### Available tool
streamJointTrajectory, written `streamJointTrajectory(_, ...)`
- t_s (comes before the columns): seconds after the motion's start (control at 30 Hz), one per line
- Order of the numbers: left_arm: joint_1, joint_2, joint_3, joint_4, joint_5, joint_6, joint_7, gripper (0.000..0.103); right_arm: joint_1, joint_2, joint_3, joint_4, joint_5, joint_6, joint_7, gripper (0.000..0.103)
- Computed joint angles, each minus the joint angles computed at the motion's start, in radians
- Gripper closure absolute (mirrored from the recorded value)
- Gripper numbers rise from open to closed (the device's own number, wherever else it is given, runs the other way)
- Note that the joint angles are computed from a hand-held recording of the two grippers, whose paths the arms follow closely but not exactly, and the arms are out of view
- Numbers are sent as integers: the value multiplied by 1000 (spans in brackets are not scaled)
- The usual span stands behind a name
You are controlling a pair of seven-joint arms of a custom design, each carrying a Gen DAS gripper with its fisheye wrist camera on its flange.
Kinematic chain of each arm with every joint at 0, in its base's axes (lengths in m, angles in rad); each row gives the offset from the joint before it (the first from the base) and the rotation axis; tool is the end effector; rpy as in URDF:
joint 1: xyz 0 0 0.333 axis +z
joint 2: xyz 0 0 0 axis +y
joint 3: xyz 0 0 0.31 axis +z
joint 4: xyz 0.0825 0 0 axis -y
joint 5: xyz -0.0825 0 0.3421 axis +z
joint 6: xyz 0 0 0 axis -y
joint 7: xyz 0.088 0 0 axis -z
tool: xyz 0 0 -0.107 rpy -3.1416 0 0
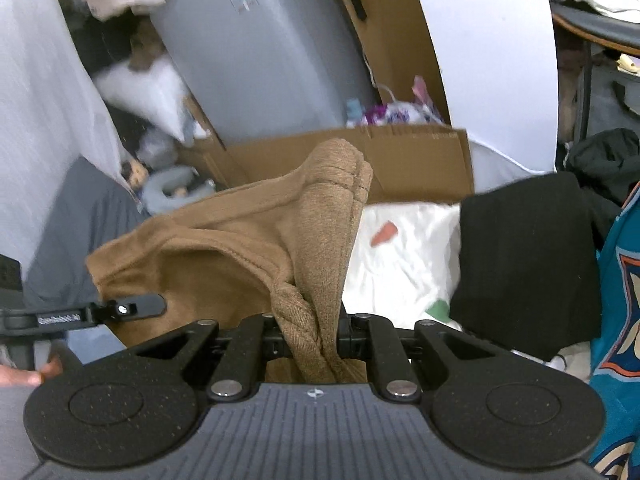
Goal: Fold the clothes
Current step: 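Hold the folded shirt raised above the bed with both tools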
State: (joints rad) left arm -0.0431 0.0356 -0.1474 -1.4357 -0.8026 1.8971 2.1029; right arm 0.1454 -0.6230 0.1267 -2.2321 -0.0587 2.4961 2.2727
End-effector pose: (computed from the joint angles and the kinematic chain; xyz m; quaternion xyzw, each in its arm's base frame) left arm 0.5282 -0.1533 0.7175 0.4105 -0.8007 0.4312 0.0662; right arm 0.3529 0.1179 0.7004 -0.5031 0.7494 -0.1866 0.3879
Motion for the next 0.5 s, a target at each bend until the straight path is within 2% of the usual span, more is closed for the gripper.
streamJointTrajectory(0.37,-1,56,-22,181,19,-24,-58,97,-29,31,27,162,-67,-46,-7,91)
streamJointTrajectory(0.5,1,115,-41,278,34,-64,-105,97,-43,35,37,198,-95,-82,-1,91)
